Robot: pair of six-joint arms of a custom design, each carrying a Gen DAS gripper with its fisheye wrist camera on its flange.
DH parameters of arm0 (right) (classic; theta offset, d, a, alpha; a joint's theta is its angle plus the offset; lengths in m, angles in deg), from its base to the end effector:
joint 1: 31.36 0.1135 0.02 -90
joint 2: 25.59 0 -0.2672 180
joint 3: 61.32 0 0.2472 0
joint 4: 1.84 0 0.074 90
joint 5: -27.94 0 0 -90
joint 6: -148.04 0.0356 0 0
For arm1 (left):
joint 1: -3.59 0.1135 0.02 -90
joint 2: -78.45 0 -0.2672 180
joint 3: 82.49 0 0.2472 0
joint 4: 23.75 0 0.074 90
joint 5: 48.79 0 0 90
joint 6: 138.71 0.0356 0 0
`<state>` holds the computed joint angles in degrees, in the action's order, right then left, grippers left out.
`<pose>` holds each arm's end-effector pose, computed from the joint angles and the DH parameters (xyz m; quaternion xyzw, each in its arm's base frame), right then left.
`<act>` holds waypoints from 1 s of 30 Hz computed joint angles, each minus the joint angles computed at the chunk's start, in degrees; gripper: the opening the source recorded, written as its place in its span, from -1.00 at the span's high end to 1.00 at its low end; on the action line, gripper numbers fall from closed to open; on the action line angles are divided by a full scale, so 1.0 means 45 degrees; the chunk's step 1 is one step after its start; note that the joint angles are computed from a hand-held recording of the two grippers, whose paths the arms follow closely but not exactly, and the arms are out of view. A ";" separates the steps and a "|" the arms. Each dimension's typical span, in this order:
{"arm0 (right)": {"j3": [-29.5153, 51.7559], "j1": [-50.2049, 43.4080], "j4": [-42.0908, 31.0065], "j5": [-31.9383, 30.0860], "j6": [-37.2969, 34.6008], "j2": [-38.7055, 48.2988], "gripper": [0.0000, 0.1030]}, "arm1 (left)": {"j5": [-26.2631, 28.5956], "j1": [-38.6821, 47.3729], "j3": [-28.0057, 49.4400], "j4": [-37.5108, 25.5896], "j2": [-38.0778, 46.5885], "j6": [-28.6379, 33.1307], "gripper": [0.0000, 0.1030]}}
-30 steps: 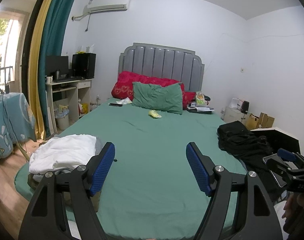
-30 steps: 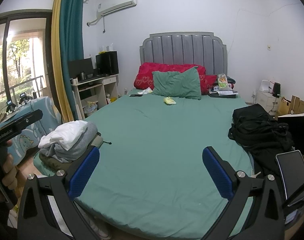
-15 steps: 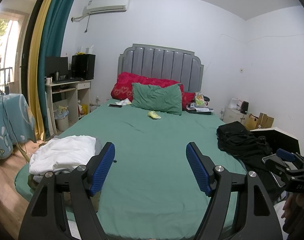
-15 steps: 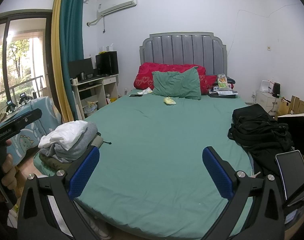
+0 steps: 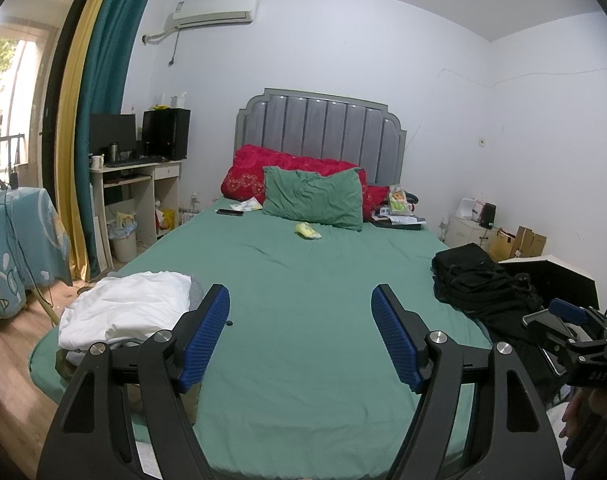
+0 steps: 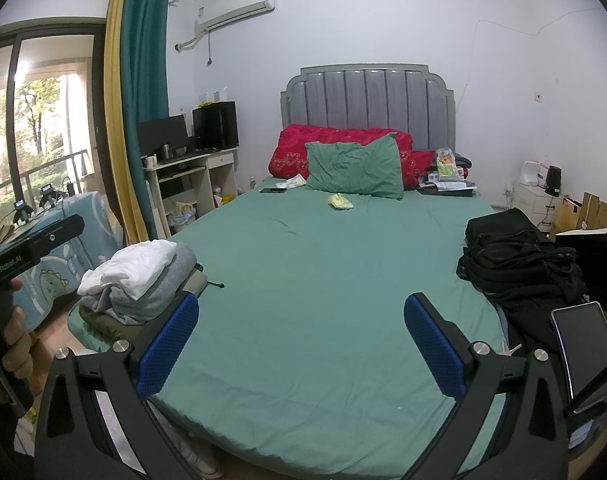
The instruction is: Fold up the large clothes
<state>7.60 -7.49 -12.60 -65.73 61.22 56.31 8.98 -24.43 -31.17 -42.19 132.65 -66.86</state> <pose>0.2949 0.1330 0.2784 -0.1675 0.8203 0.1538 0.5248 0.1922 -0.0808 0.2799 -0.0878 0.8038 -0.0017 0.5884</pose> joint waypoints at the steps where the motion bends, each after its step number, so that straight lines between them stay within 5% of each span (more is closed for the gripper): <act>1: -0.0015 0.0002 0.0030 -0.0009 -0.0003 0.0000 -0.97 | -0.0009 -0.0003 -0.0022 0.0042 0.0008 -0.0004 -0.49; 30: 0.0016 0.0023 -0.0059 -0.0008 -0.0014 -0.0031 -0.97 | -0.0076 -0.0161 0.0206 -0.0095 0.0146 -0.0088 -0.49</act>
<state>7.67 -7.39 -12.87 -65.76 61.16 56.17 8.64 -25.15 -30.24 -42.62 133.31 -67.26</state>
